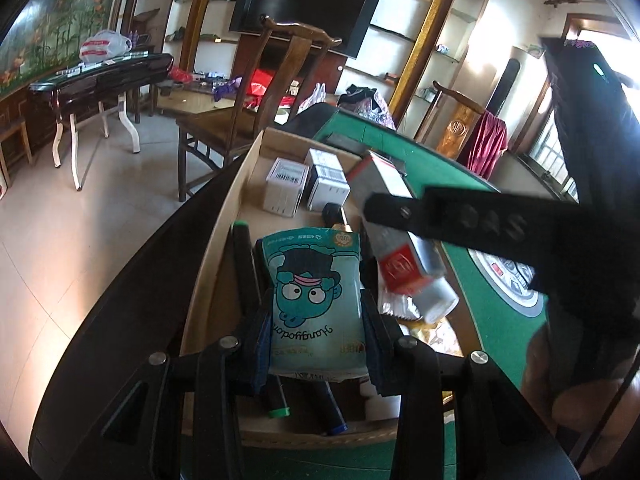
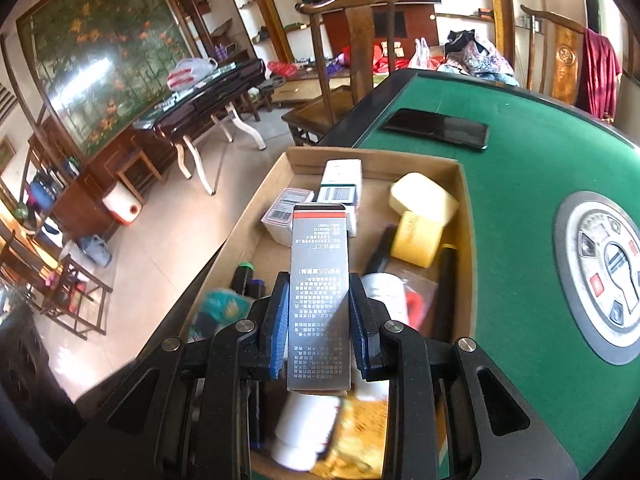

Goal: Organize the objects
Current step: 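Lower the tissue pack and white box into the tray and open both tools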

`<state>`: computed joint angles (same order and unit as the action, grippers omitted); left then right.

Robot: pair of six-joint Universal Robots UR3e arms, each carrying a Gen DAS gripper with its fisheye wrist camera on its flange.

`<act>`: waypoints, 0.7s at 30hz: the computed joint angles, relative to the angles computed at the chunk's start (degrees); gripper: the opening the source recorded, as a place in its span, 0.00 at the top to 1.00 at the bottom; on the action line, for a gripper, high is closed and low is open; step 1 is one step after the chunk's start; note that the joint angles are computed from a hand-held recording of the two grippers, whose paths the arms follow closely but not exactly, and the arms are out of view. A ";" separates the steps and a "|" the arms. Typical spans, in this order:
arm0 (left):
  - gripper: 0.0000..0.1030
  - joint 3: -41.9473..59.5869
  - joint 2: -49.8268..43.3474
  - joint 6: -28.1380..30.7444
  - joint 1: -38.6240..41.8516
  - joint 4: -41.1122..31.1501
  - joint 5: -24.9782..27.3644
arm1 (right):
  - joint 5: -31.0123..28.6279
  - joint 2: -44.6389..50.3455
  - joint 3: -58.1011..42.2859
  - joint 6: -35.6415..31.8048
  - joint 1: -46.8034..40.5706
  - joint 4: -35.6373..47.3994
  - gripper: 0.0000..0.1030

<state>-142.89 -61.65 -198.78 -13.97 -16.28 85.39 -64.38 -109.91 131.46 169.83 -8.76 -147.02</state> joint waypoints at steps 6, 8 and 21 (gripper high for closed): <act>0.63 -0.26 -2.10 -0.49 -1.41 2.23 3.30 | -4.82 8.93 -3.77 3.02 5.49 -5.26 0.74; 0.63 -0.29 -2.79 -0.87 -2.21 3.04 4.87 | -5.24 10.31 -3.97 3.12 5.67 -6.02 0.74; 0.62 -0.88 -4.68 -1.81 -4.65 5.58 8.85 | -7.93 17.56 -6.12 4.03 7.99 -10.01 0.74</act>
<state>-143.77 -66.33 -200.59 -18.62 -10.70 94.24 -72.32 -92.35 125.34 173.85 -0.77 -157.03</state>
